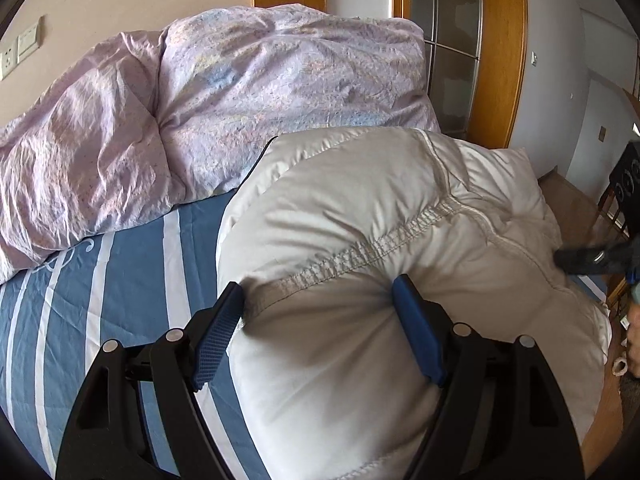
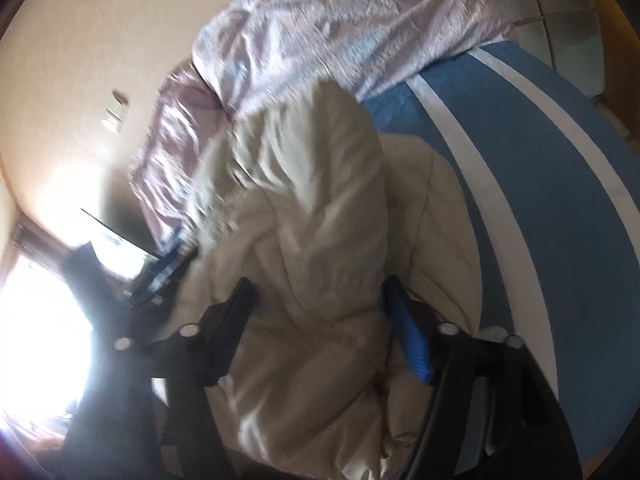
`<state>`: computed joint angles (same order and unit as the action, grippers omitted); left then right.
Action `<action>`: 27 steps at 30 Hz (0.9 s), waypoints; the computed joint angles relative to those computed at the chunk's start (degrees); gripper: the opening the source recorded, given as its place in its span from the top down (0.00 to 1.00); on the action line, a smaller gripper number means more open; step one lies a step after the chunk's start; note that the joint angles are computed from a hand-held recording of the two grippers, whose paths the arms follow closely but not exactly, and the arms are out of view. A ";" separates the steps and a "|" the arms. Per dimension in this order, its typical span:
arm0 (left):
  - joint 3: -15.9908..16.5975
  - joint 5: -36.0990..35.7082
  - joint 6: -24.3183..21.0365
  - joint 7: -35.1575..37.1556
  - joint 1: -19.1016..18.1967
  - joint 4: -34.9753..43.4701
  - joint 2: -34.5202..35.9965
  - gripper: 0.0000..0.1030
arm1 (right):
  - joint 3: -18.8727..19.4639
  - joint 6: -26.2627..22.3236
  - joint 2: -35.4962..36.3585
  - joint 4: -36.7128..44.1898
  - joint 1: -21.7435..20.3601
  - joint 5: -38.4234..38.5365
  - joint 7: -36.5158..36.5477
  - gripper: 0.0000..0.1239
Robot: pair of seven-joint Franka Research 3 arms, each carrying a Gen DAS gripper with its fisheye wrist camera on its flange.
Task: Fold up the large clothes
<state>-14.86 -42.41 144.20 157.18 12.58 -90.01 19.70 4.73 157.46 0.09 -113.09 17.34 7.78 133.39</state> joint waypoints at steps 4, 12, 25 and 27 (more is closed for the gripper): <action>0.10 0.43 0.68 -0.74 -0.34 -0.35 -0.17 0.25 | -0.17 2.03 0.30 -1.65 -0.10 2.25 2.02 0.73; -0.39 1.47 5.80 0.96 -1.55 -3.73 -1.81 0.25 | -0.23 7.22 0.65 -6.01 -0.13 4.44 5.48 0.77; -1.19 -1.41 8.54 3.05 -1.47 -5.00 -1.90 0.24 | 0.07 8.72 -2.81 -6.39 -2.78 -18.45 25.55 0.44; -1.21 -1.34 8.45 2.98 -1.44 -4.94 -1.88 0.24 | 0.40 6.82 -1.95 -3.56 -3.61 -21.93 27.10 0.41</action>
<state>-16.07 -43.76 152.65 160.17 11.14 -94.95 17.82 5.12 164.28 -1.86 -116.66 13.72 -14.15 160.49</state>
